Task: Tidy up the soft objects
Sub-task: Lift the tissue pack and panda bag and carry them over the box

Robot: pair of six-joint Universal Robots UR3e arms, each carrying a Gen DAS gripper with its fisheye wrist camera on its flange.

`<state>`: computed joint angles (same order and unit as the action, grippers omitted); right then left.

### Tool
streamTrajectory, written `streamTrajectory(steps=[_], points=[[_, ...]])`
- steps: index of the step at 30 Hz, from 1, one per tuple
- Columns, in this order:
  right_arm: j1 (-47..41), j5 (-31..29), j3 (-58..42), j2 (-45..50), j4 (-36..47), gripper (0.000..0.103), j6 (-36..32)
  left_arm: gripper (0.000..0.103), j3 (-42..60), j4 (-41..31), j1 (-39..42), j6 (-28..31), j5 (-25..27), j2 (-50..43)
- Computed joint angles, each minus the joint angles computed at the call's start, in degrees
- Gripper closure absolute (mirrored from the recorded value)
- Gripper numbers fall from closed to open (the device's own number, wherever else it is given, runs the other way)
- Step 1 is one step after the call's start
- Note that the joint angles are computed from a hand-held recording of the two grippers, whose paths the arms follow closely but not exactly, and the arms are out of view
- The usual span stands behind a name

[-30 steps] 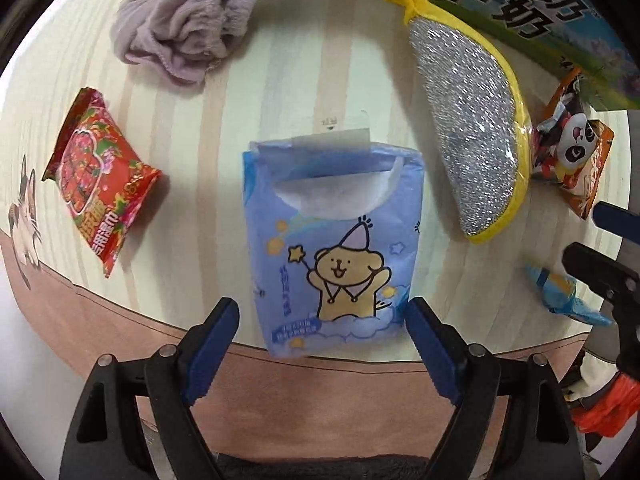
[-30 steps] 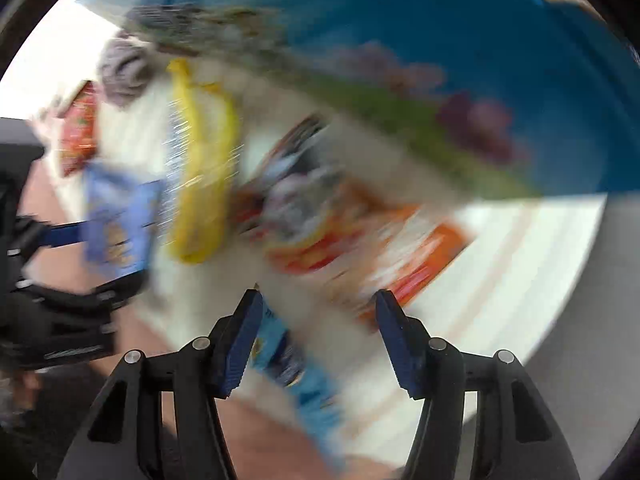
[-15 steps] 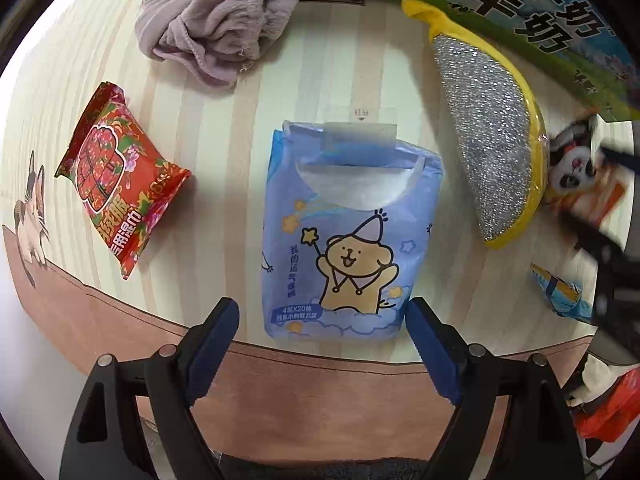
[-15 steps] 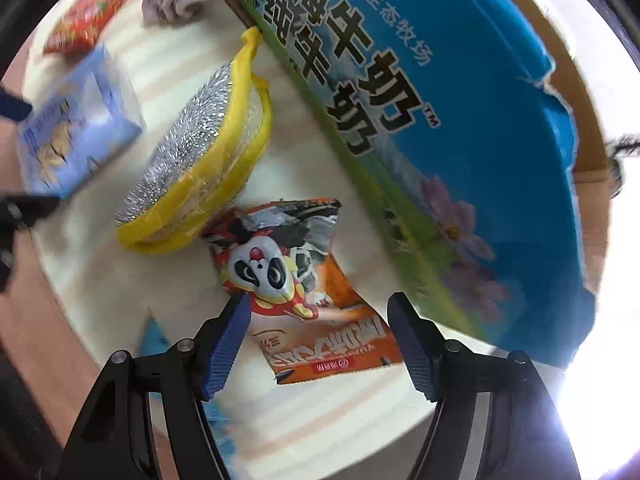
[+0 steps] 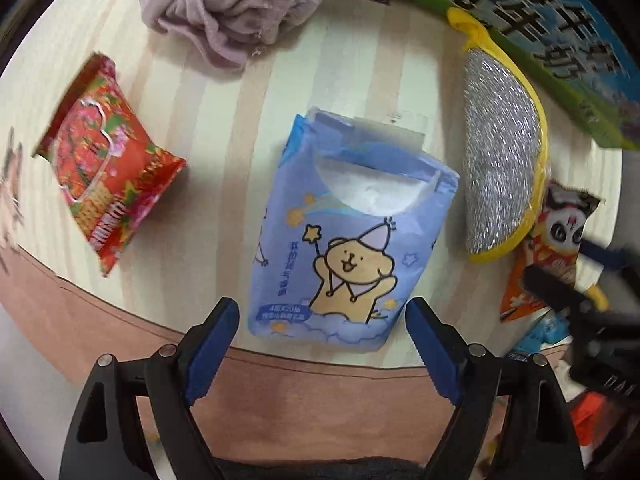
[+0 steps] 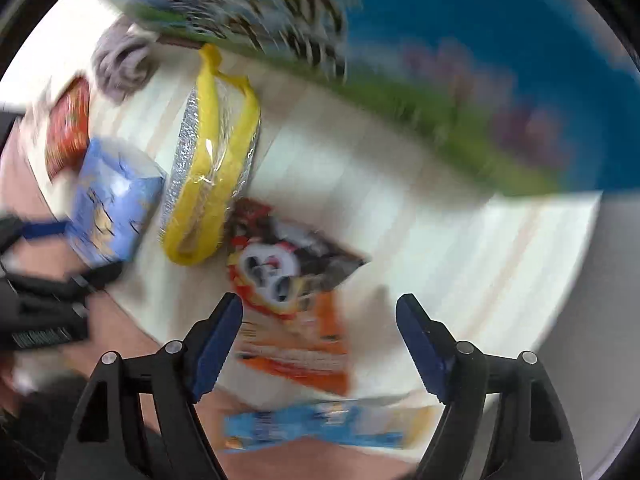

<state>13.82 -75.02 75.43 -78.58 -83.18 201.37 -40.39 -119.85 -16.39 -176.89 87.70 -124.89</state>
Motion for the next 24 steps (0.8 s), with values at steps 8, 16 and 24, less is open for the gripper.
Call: streamTrajectory(steps=[8, 16, 24], points=[[10.2, -5.4, -4.7, 6.4, -3.3, 0.023, 13.1, 0.037, -6.4, 5.8, 4.0, 2.7, -0.3, 1.7], [18.8, -4.6, -7.6, 8.6, -6.2, 0.042, 29.4, 0.048, -9.2, 6.1, 6.0, 7.6, 1.0, 5.8], [22.9, -1.0, 11.7, -4.8, -21.9, 0.044, 45.5, 0.049, -13.8, 4.2, 7.8, 12.5, 2.2, 13.4]])
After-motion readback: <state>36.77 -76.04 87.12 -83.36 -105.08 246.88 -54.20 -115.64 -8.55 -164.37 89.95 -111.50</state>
